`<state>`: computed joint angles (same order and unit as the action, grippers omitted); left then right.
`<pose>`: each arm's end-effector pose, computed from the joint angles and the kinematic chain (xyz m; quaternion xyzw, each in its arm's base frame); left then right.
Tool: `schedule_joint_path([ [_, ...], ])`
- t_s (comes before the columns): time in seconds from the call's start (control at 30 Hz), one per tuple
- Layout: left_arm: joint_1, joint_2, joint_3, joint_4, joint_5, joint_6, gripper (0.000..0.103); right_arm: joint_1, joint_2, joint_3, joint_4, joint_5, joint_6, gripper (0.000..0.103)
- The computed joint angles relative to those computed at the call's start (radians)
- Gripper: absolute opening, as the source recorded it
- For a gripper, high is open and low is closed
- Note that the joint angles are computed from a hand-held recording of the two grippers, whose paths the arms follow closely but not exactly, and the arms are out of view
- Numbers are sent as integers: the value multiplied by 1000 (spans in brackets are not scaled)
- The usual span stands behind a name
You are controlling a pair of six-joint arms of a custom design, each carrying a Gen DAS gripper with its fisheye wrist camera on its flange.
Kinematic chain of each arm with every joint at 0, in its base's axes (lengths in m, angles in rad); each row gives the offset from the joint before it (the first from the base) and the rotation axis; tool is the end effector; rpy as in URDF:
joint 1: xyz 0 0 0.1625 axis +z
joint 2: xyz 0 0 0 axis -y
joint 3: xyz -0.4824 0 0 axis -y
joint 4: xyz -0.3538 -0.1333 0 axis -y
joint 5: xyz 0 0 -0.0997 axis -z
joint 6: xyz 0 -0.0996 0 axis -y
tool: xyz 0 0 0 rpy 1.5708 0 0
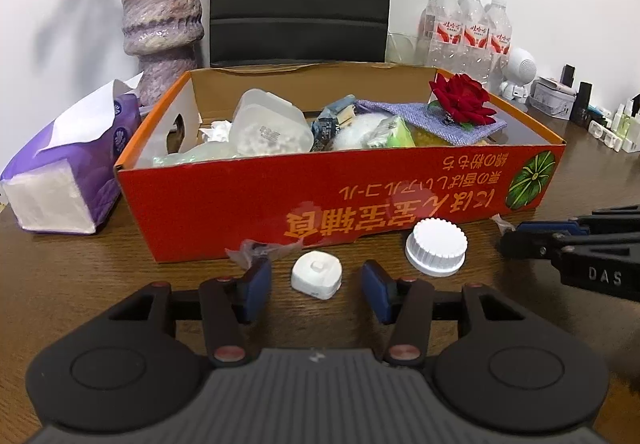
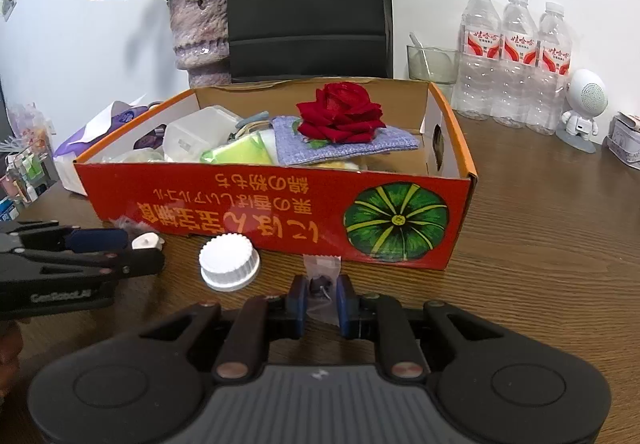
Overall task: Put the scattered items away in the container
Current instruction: 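Grasp the small white square cap with the left gripper while the right holds the packet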
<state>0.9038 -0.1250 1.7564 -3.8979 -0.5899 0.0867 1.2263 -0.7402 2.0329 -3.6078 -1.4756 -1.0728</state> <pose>-0.1824 -0.5809 -0.1091 0.1559 0.8302 -0.4148 0.3383 -0.0662 -0.6071 0.1423 0.3476 -0.8633 0.3046 0.2027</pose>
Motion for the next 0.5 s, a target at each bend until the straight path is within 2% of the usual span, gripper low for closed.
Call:
schedule_joint_path([
  [0.03, 0, 2, -5, 3, 2, 0, 43, -1, -1, 2, 0, 1, -3, 15],
  [0.07, -1, 5, -12, 6, 8, 6, 30, -2, -2, 3, 0, 3, -6, 15],
  [0.1, -3, 7, -18, 11, 15, 13, 28, -3, -3, 4, 2, 4, -8, 15],
  [0.27, -13, 8, 3, -1, 7, 22, 28, -7, -9, 9, 6, 11, -9, 15],
  [0.5, -38, 2, 51, -95, 1, 27, 28, -14, -21, 24, -5, 37, -14, 13],
])
